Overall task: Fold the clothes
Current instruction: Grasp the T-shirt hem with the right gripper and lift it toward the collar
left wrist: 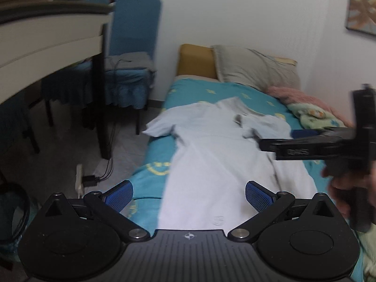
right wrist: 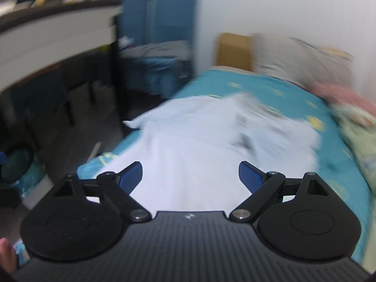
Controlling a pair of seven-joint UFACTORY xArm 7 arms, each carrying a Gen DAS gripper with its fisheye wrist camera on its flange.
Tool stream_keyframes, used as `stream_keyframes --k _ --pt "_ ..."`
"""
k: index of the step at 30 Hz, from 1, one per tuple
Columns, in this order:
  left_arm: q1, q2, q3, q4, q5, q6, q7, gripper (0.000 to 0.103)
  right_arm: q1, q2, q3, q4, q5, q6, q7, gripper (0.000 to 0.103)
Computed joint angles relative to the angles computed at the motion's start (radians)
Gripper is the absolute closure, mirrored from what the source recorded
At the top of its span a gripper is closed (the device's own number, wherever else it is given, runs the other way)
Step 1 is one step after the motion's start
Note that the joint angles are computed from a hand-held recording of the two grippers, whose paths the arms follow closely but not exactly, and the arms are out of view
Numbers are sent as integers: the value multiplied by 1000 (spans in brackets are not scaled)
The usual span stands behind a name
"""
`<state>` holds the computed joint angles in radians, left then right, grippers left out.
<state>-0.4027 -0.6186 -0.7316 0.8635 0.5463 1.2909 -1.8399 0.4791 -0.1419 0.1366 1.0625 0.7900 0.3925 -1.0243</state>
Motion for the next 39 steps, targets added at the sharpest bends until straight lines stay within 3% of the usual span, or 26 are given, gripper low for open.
stream_keyframes --k 3,8,12,18,19,22,28,31,35,39 --pt "-44 -106 74 -120 -62 -65 -41 0 36 213 79 176 -133 -44 44 25" --pt "-45 -205 124 -253 -120 -213 -69 0 128 562 129 494 -428 -71 158 25" --pt "-36 -207 141 -307 -157 -314 -37 0 224 786 75 751 -620 -7 263 25" --pt "-16 -264 137 -380 -214 -389 -77 0 293 971 25 974 -761 14 413 39" --pt "-16 -271 141 -389 -223 -394 -77 0 302 982 13 983 -791 4 426 57" --pt "-10 -283 137 -403 -237 -403 -76 0 314 998 -4 993 -856 -40 468 94" --pt "10 -281 126 -419 -225 -476 -65 0 181 922 131 933 -753 -211 548 96" --pt "34 -262 105 -406 -197 -523 -50 0 112 861 150 885 -697 -301 623 96" --pt "80 -225 66 -380 -159 -565 -49 0 49 787 52 820 -652 -355 810 96" --pt "123 -168 54 -355 -129 -610 -51 0 -5 752 -78 764 -629 -318 995 96"
